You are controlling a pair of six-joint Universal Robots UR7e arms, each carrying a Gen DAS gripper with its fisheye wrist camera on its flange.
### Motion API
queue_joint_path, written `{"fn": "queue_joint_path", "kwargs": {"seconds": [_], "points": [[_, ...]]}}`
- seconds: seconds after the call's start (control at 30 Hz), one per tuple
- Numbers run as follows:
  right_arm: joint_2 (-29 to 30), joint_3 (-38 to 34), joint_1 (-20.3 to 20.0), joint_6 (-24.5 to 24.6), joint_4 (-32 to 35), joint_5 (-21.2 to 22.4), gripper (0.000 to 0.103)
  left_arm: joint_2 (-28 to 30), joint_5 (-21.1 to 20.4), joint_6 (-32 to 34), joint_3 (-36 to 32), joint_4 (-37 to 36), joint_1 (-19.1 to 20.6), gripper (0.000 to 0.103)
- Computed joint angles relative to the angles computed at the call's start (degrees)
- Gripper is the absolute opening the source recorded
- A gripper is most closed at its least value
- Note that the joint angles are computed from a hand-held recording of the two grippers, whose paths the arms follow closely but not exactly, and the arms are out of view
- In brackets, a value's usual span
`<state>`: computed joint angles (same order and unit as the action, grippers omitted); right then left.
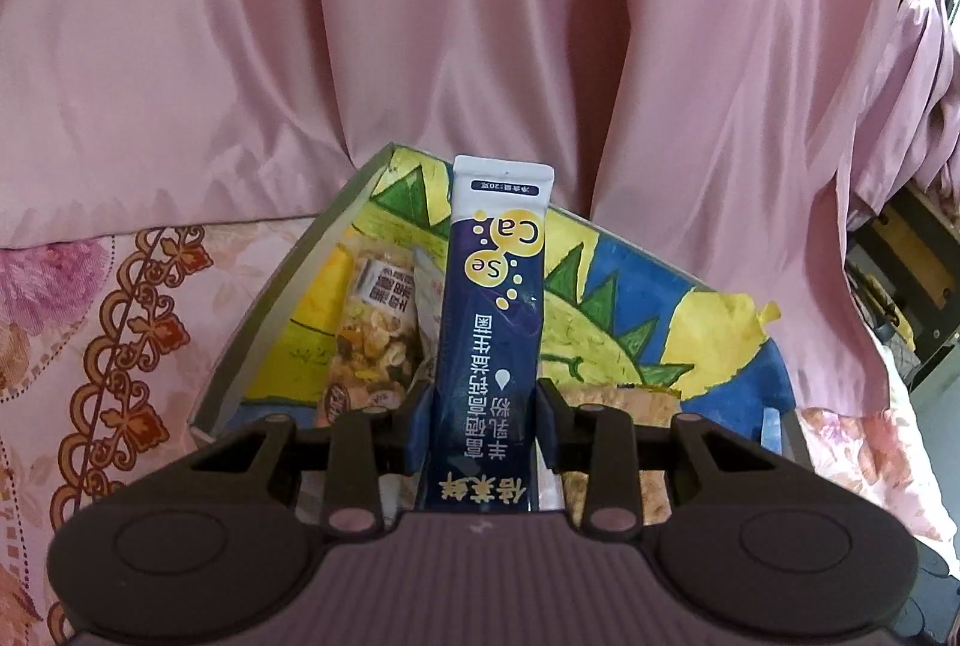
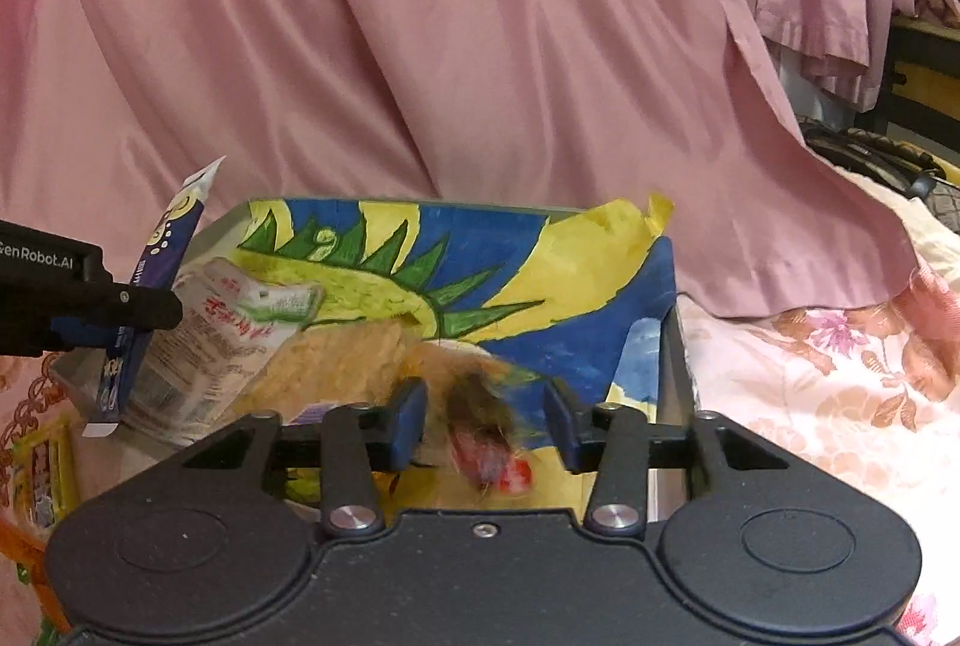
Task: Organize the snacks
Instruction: 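Open both grippers to drop the stick and pouch into the tray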
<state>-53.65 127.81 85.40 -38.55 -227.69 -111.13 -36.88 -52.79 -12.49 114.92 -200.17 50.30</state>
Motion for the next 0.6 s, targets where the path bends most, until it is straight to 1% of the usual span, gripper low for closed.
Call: {"fn": "queue_joint_path", "kwargs": {"seconds": [0.1, 0.17, 0.23, 0.33, 0.37, 0.4, 0.43, 0.47, 0.5, 0.53, 0.57, 0.6], "points": [[0.0, 0.0, -0.2, 0.4, 0.5, 0.3, 0.045, 0.3, 0.9, 0.1, -0.3, 0.9, -0.1, 0.039], [0.1, -0.1, -0.2, 0.3, 0.6, 0.0, 0.045, 0.3, 1.3, 0.2, -0.4, 1.4, -0.3, 0.042], [0.2, -0.2, -0.1, 0.3, 0.6, -0.2, 0.046, 0.3, 0.7, 0.4, -0.5, 1.8, -0.3, 0.042], [-0.1, 0.0, 0.2, 0.6, 0.3, -0.4, 0.048, 0.5, 1.8, 1.2, -0.4, 1.4, -1.1, 0.042], [-0.2, 0.1, 0.4, 0.7, 0.1, -0.5, 0.049, 0.4, 2.2, 1.4, -0.2, 1.4, -1.4, 0.046], [-0.4, 0.3, 0.6, 0.8, -0.3, -0.6, 0.052, 0.3, 2.5, 1.3, 0.0, 1.4, -1.7, 0.048], [-0.7, 0.5, 0.9, 1.1, -0.8, -0.7, 0.056, 0.0, 2.6, 1.2, 0.2, 1.3, -2.1, 0.052], [-1.0, 0.8, 1.1, 1.4, -1.2, -0.7, 0.058, -0.4, 2.8, 1.0, 0.7, 1.0, -2.6, 0.056], [-1.5, 1.2, 1.4, 1.8, -1.8, -0.6, 0.062, -0.8, 3.1, 0.8, 1.2, 0.7, -3.1, 0.058], [-2.1, 1.6, 1.7, 2.1, -2.3, -0.4, 0.066, -1.1, 3.4, 0.8, 1.6, 0.3, -3.6, 0.065], [-2.7, 2.1, 2.1, 2.5, -2.8, -0.2, 0.069, -1.6, 4.2, 1.0, 2.3, -0.7, -4.5, 0.072], [-3.4, 2.5, 2.4, 2.7, -3.4, 0.0, 0.073, -1.9, 4.9, 1.3, 2.8, -1.5, -5.1, 0.075]]}}
